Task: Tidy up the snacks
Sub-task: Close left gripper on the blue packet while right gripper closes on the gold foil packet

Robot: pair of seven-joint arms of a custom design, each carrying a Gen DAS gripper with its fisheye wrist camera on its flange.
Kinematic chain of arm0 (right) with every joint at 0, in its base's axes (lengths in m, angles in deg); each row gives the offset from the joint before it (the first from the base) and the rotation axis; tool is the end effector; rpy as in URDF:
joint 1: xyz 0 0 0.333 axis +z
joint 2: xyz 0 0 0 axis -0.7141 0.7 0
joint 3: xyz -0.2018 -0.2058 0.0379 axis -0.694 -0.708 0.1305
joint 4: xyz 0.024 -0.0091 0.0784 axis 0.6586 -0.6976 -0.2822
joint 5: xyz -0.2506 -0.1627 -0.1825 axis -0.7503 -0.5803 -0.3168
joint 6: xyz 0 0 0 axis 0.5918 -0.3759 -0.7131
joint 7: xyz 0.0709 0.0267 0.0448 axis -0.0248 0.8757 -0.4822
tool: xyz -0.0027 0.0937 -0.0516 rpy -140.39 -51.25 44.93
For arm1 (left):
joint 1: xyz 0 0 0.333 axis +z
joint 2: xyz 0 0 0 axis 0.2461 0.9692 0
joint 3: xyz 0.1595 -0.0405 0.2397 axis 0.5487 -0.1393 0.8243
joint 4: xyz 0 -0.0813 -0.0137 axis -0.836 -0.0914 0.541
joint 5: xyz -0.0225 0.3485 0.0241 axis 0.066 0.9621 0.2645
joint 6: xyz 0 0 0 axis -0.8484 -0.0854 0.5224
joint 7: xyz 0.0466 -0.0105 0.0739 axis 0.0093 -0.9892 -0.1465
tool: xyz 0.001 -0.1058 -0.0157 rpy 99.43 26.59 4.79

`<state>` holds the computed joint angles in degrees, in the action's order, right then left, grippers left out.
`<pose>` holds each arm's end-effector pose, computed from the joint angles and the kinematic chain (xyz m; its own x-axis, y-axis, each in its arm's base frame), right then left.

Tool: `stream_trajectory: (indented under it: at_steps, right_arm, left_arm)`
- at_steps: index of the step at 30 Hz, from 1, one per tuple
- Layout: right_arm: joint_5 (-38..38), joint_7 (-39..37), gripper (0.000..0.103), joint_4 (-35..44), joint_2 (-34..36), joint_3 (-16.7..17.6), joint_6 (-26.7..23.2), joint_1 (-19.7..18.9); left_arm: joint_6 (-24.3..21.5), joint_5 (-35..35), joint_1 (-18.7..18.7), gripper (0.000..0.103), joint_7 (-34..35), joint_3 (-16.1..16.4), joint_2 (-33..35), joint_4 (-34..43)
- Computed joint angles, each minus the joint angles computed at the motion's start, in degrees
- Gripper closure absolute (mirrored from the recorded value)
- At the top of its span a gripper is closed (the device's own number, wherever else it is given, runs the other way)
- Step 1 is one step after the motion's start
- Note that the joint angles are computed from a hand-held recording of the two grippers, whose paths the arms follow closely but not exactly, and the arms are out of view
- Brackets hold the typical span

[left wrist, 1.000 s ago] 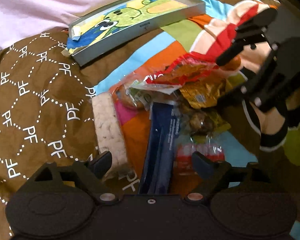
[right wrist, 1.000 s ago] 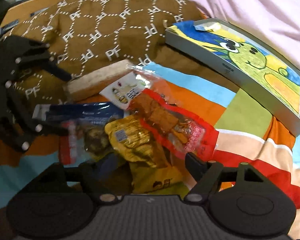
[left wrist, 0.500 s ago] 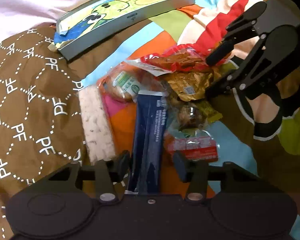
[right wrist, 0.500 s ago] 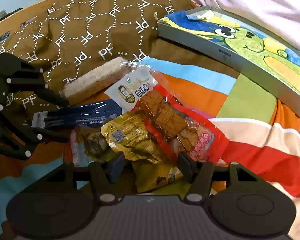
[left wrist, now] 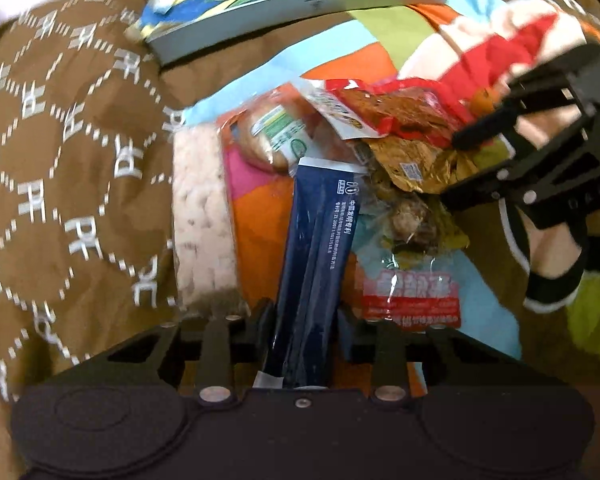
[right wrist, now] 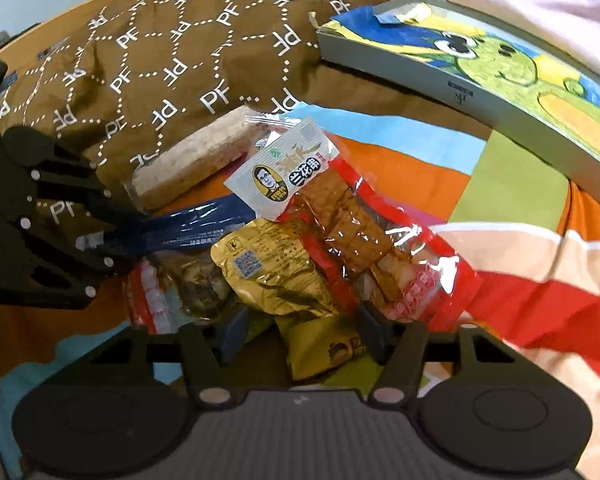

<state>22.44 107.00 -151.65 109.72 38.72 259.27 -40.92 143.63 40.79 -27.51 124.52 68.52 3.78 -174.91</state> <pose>0.5128 0.2627 0.2816 0.6473 -0.7619 0.0233 -0.5718 -0.5056 -0.6461 0.4624 -0.4930 0.2848 -0.4074 -0.9080 -0.0981 -0.7674 0.3986 -0.5023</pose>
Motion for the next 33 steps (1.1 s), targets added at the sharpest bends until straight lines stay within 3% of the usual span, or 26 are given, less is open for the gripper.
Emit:
stream_trajectory:
  at_steps: [2,4,7,10,13,15,16,24,27,33]
  right_arm:
    - [0.53,0.7,0.065,-0.6,-0.77,-0.68,0.06,0.7]
    - [0.61,1.27,0.067,-0.92,-0.81,3.2,-1.01,-2.96]
    - [0.52,0.84,0.065,-1.73,-0.68,8.28,-1.29,-7.68]
    - [-0.47,0.09,0.052,-1.9,0.08,10.51,-0.64,-9.92]
    - [-1.04,-0.37,0.048,-1.08,0.03,4.43,0.75,-3.96]
    - [-0.61,-0.94,0.047,-0.23,0.07,-3.83,2.57,4.06]
    - [-0.42,-1.2,0.046,0.31,0.46,-6.3,2.96,6.42]
    - [-2.51,-1.09,0.042,2.92,3.72,-6.89,4.77,7.06]
    - [-3.54,-0.37,0.046,3.33,4.23,-4.22,3.81,4.22]
    - [-1.14,1.7,0.054,2.46,2.48,-5.8,2.08,6.63]
  left_arm:
    - [0.57,-2.48,1.09,0.071,-1.1,-1.03,-0.42,-0.68]
    - [1.33,-4.97,1.98,0.071,-1.7,-2.0,-0.94,-1.55]
    - [4.0,-8.02,3.13,0.071,-2.3,-3.02,-2.11,-3.96]
    - [5.0,-9.46,2.85,0.07,-3.01,-2.5,-2.28,-4.63]
    - [4.86,-9.76,2.25,0.07,-3.32,-1.74,-1.77,-3.92]
    - [4.97,-9.29,1.74,0.07,-3.61,-1.08,-1.51,-3.53]
    - [5.22,-9.05,1.67,0.07,-3.66,-0.8,-1.27,-3.29]
    - [8.04,-9.92,1.76,0.071,-5.05,0.33,0.26,-2.25]
    - [8.82,-10.4,1.71,0.071,-5.75,0.61,0.02,-2.71]
    - [9.92,-10.55,0.88,0.073,-8.44,1.42,-1.27,-4.39]
